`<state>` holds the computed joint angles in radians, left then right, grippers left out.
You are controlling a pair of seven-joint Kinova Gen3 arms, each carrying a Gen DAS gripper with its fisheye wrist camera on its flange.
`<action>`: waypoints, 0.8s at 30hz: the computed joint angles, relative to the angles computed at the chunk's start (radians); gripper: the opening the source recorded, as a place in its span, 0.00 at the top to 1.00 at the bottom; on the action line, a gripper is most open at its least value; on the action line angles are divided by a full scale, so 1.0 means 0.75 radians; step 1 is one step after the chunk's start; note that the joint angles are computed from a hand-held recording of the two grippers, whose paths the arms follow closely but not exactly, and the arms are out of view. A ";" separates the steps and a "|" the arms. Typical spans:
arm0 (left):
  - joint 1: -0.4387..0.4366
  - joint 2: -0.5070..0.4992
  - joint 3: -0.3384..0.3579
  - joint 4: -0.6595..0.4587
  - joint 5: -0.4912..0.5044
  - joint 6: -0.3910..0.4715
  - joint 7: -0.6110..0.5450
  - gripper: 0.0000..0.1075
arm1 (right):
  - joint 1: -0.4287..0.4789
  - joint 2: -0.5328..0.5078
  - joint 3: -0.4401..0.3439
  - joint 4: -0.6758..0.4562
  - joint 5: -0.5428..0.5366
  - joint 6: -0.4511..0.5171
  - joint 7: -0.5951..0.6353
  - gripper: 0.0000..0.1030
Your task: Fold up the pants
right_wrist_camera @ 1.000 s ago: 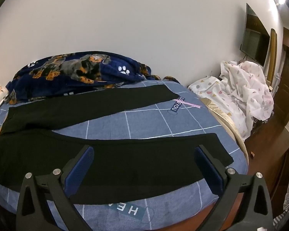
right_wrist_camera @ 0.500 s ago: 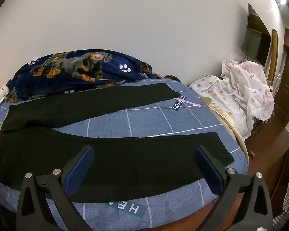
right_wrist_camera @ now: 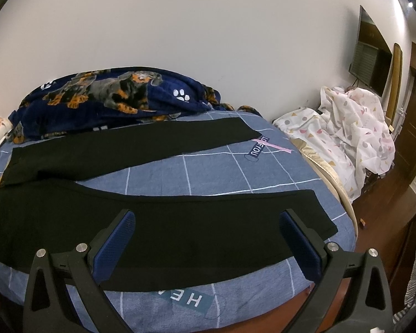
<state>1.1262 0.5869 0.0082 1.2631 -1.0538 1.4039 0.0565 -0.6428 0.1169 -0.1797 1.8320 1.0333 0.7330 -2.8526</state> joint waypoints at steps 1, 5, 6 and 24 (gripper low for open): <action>-0.001 0.003 0.000 -0.005 0.002 0.001 0.001 0.04 | 0.001 0.000 0.000 -0.002 -0.004 0.000 0.004 0.00; -0.014 0.002 0.004 -0.007 0.023 -0.015 -0.010 0.04 | -0.012 0.011 -0.004 0.013 0.010 0.004 -0.019 0.00; -0.013 0.004 0.003 -0.009 0.026 -0.014 -0.012 0.04 | -0.014 0.011 -0.004 0.017 0.007 0.002 -0.018 0.00; -0.015 0.020 -0.007 -0.009 0.039 -0.022 -0.048 0.04 | -0.014 0.037 0.019 -0.032 -0.075 0.012 0.087 0.00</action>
